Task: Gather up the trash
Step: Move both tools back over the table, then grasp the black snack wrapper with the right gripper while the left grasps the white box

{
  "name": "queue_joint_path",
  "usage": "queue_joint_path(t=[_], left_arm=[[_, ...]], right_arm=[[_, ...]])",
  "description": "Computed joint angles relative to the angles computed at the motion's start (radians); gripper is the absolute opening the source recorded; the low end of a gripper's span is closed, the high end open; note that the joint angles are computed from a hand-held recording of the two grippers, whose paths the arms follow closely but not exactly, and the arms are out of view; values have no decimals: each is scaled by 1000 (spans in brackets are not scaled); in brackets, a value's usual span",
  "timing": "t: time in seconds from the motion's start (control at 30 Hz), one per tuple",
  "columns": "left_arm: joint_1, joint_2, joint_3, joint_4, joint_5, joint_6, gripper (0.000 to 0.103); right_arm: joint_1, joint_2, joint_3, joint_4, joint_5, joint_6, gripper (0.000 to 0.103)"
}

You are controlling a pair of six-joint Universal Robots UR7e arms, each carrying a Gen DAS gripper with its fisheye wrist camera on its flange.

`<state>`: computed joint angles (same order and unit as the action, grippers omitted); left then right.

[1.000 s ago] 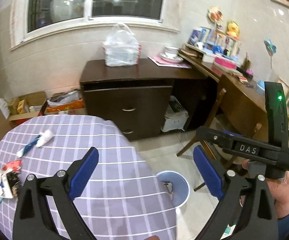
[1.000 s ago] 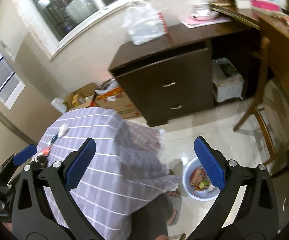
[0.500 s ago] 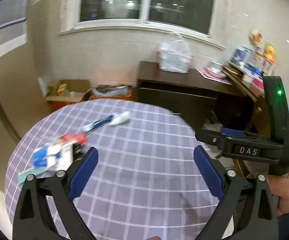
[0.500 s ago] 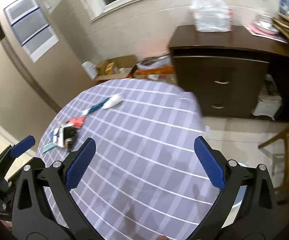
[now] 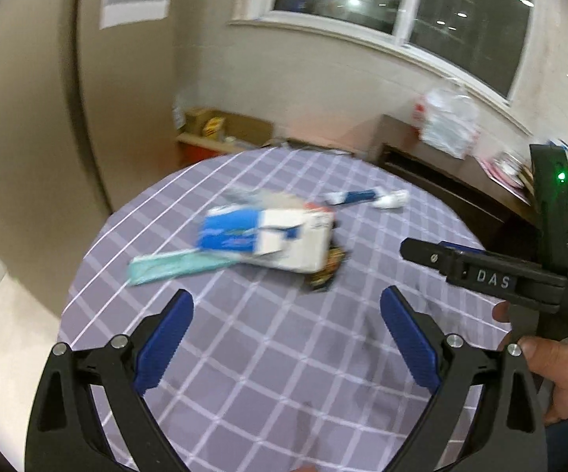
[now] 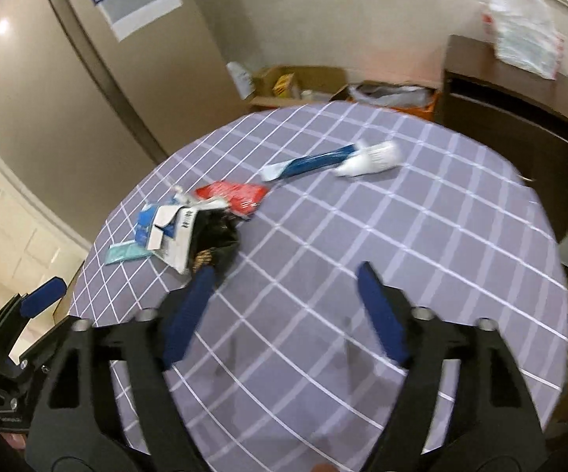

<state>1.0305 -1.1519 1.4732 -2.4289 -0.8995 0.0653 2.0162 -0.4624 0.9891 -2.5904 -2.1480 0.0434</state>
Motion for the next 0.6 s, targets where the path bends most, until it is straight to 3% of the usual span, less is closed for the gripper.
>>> queue_joint_path(t=[0.23, 0.4, 0.6], left_arm=[[38, -27, 10, 14, 24, -54, 94], [49, -25, -1, 20, 30, -61, 94], [49, -11, -13, 27, 33, -51, 94]], right_arm=[[1, 115, -168, 104, 70, -37, 58], [-3, 192, -294, 205, 69, -52, 32], [-2, 141, -185, 146, 75, -83, 22]])
